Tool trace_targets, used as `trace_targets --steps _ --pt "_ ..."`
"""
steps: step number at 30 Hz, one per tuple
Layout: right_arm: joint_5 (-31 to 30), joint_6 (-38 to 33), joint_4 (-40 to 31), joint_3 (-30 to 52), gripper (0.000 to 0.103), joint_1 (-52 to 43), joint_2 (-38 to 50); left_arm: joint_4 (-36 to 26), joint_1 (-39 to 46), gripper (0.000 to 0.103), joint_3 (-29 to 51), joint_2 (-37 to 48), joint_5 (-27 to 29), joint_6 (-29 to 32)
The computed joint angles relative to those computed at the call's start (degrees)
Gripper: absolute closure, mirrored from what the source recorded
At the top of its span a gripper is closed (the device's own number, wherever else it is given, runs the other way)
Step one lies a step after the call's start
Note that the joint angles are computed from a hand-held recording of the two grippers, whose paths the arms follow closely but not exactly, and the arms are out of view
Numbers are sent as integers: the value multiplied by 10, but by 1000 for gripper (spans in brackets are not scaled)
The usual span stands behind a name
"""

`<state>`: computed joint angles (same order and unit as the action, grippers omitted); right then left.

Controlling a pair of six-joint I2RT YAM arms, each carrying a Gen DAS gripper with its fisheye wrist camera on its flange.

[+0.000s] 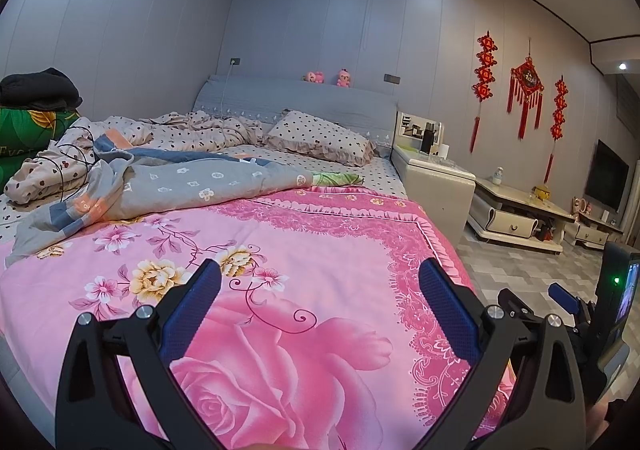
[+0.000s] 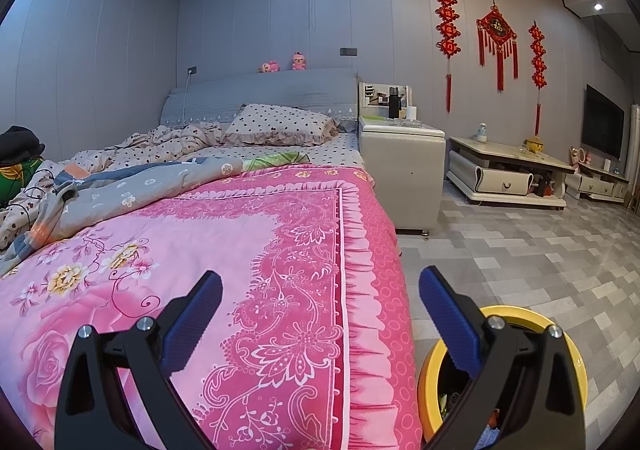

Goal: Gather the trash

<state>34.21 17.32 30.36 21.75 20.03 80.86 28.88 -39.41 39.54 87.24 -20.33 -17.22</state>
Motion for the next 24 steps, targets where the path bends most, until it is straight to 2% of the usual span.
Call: trace_targets --steps 24 --pt "-14 -2 -2 -7 8 -11 -6 5 4 8 -2 6 10 3"
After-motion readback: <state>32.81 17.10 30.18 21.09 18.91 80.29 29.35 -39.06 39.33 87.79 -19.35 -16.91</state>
